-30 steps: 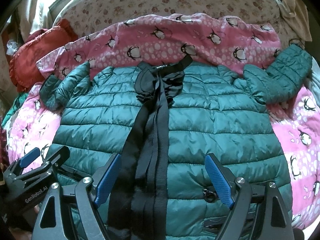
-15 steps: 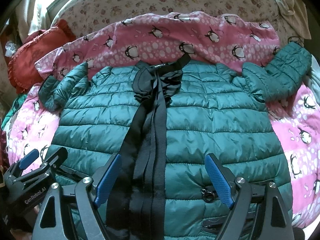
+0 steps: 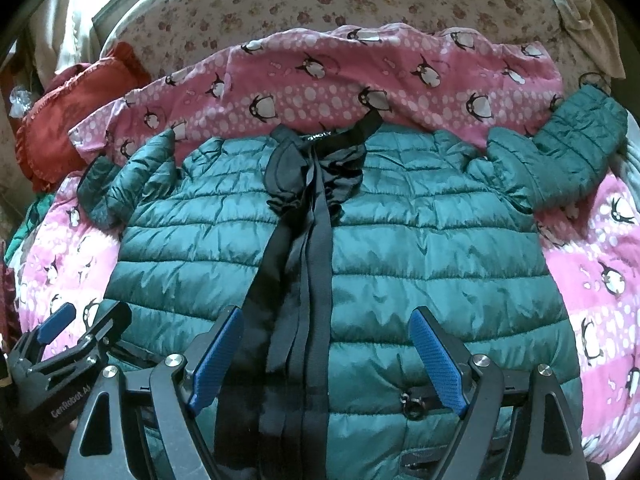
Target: Fold large clothes
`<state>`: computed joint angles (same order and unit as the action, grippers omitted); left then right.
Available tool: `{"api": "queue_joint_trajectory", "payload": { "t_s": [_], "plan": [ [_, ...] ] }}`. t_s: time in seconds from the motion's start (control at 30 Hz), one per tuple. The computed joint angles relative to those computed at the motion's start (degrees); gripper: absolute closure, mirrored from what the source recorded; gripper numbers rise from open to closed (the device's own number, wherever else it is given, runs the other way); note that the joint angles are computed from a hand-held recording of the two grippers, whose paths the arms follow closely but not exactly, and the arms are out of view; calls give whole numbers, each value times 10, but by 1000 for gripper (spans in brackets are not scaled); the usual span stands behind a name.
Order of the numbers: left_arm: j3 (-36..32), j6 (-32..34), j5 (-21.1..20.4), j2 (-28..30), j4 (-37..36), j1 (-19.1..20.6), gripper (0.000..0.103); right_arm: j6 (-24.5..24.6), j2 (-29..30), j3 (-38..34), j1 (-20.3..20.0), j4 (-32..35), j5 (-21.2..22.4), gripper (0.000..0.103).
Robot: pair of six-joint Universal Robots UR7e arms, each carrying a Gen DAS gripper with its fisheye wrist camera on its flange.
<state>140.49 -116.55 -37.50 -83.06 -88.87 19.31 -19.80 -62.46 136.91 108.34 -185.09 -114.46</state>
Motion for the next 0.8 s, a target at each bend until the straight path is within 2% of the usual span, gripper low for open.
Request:
{"api": "queue_joint_trajectory", "payload": {
  "t_s": [0.23, 0.53, 0.8],
  "plan": [
    [-5, -11, 6, -7, 21, 5, 1, 15, -1, -30, 13, 36, 3, 19],
    [-11, -17, 16, -16, 45, 17, 1, 15, 18, -70, 21, 38, 2, 19],
    [-17, -19, 28, -28, 61, 36, 1, 22, 40, -84, 12, 36, 9, 19]
  ]
}}
